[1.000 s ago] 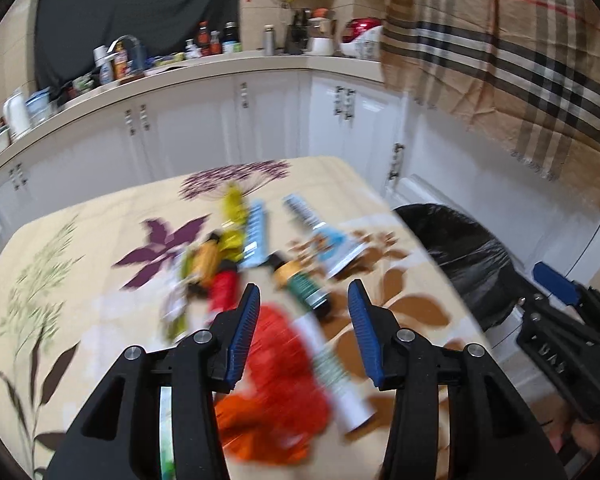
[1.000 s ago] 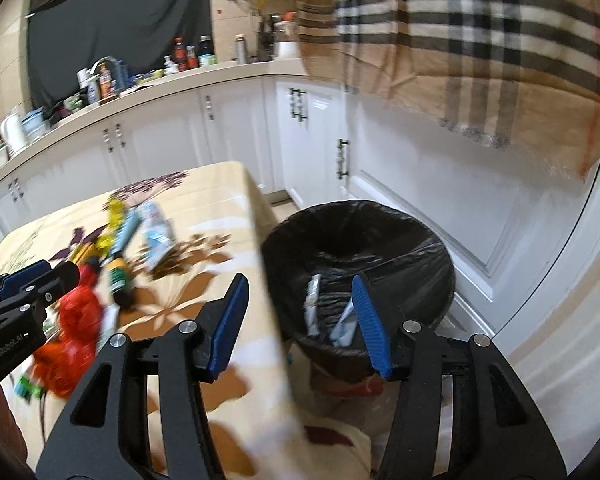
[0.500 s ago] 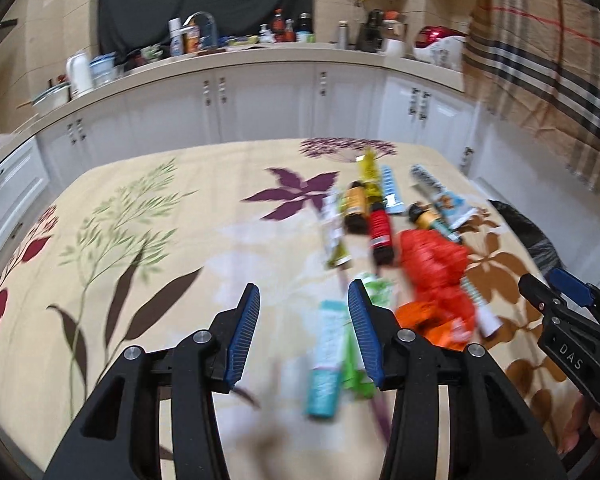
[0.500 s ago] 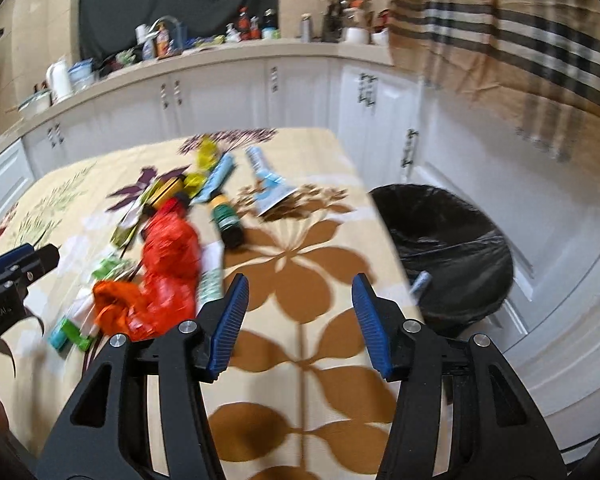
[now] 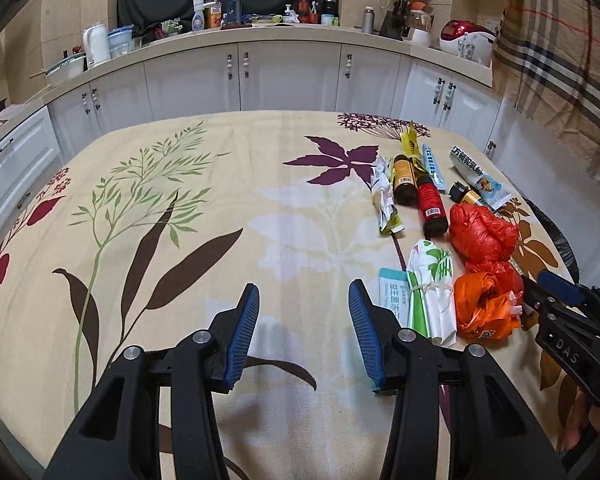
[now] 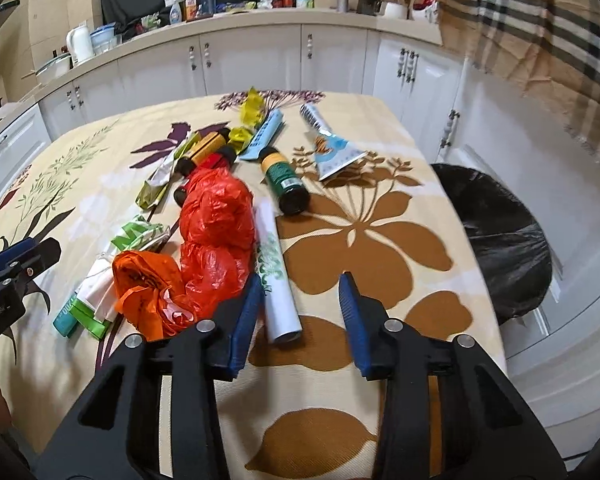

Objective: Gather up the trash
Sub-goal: 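Move the right gripper back to the table, then grasp the white-green tube with the right gripper while the left grasps the teal tube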

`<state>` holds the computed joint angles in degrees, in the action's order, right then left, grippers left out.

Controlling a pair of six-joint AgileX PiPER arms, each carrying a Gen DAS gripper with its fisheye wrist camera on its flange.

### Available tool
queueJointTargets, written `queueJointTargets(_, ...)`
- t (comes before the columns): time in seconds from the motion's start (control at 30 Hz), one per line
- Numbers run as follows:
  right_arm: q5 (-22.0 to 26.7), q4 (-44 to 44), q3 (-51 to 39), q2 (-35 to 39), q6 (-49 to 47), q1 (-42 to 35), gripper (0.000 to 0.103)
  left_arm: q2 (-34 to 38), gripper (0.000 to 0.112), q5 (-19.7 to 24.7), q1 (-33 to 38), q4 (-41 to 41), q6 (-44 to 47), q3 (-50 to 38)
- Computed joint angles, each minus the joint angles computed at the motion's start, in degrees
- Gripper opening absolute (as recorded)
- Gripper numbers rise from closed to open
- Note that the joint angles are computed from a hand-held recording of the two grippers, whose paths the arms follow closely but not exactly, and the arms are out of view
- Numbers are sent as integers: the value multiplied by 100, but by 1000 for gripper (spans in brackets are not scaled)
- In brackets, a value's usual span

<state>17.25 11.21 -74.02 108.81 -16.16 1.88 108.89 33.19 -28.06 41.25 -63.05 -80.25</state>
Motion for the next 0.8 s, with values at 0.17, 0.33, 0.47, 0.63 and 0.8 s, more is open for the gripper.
queueJointTargets(0.17,158,200,-110,88,-235,21,21,-16,49,-83,25,-56,53,52)
queueJointTargets(0.33,130,433,-37,50,-475,0,14,-34,50,-134,-7,-87,102,67)
queueJointTargets(0.47,92,559,60,-19,-613,-63,14,-66,50,-189,-46,-137,161,105)
queueJointTargets(0.63,9,711,223,-97,-762,-154,13,-154,50,-258,-115,-169,195,239)
queueJointTargets(0.8,-36,932,329,-173,-973,-244,13,-233,50,-283,-224,-119,164,378)
